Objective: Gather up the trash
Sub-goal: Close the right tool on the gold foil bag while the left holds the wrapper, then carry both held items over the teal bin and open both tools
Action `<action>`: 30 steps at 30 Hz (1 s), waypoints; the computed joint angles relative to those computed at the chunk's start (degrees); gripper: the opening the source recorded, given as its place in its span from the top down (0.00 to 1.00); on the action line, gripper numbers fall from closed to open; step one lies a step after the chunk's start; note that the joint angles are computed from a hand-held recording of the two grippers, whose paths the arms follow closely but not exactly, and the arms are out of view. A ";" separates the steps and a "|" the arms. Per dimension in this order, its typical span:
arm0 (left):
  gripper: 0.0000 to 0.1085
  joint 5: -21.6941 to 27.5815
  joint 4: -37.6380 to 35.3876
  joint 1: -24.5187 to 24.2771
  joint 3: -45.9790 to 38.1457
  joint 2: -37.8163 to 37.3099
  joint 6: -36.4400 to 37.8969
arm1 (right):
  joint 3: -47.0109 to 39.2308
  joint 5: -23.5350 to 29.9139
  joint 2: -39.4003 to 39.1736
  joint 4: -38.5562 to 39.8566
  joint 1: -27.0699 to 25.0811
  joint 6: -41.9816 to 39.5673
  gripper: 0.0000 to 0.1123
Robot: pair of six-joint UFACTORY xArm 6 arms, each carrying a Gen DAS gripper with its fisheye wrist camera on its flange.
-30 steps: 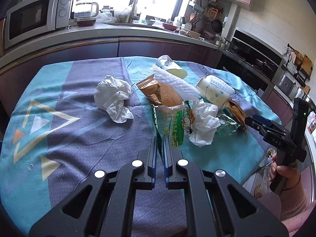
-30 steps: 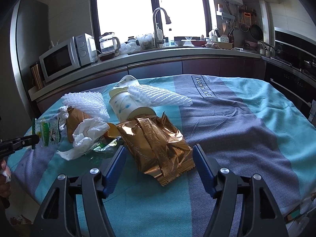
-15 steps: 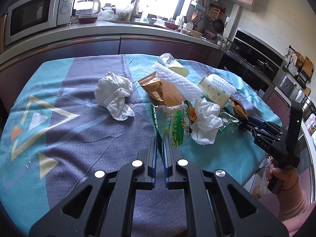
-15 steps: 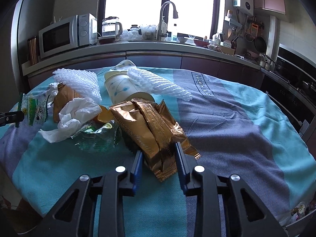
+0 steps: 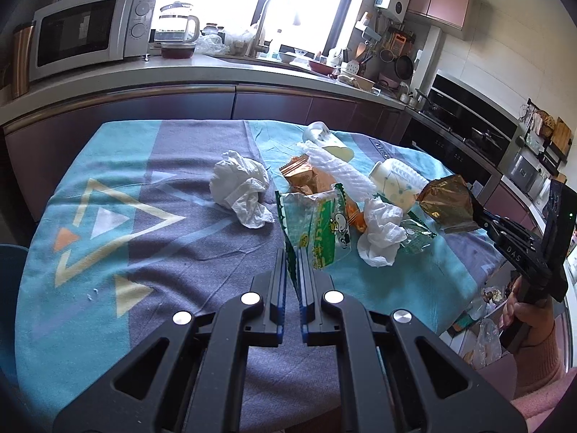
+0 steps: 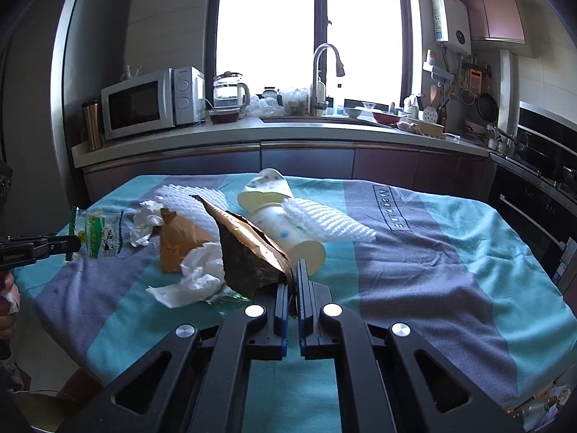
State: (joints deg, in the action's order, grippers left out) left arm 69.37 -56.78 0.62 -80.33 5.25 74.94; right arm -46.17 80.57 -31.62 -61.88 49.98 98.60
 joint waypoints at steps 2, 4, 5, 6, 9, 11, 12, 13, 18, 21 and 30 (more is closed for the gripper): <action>0.94 0.78 -0.62 1.42 -0.96 0.49 -0.01 | -1.56 -2.59 1.28 -1.05 -0.63 -1.04 0.97; 0.94 1.41 -1.26 2.90 -1.72 0.87 -0.07 | -3.10 -5.52 2.74 -1.63 -1.56 -2.10 0.98; 0.94 1.54 -1.61 3.59 -2.14 1.17 -0.02 | -3.61 -7.54 3.23 -1.84 -2.26 -2.36 0.98; 0.94 1.70 -1.94 4.28 -2.68 1.51 -0.08 | -4.21 -9.68 3.89 -2.17 -3.00 -2.52 0.98; 0.94 1.70 -2.80 6.42 -4.59 2.83 -0.62 | -6.64 -16.89 6.88 -3.25 -5.66 -3.59 0.98; 0.94 1.35 -3.17 7.86 -6.12 3.92 -1.21 | -9.34 -21.98 10.09 -3.91 -7.34 -5.31 0.98; 0.94 1.00 -3.28 8.56 -6.91 4.44 -1.54 | -10.92 -24.78 11.95 -3.99 -8.34 -6.47 0.98; 0.94 0.68 -3.41 9.22 -7.65 5.01 -1.84 | -12.56 -27.77 13.92 -4.04 -9.34 -7.61 0.98; 0.94 -2.54 -3.48 12.57 -11.77 8.34 -3.92 | -22.42 -41.90 24.75 -2.68 -14.00 -14.64 0.98; 0.94 -5.24 -2.78 14.23 -15.25 11.23 -6.19 | -29.99 -48.49 32.21 0.82 -15.87 -20.93 0.98; 0.94 -12.08 2.26 17.89 -29.80 23.28 -14.64 | -55.16 -55.12 54.27 24.11 -16.93 -49.45 0.98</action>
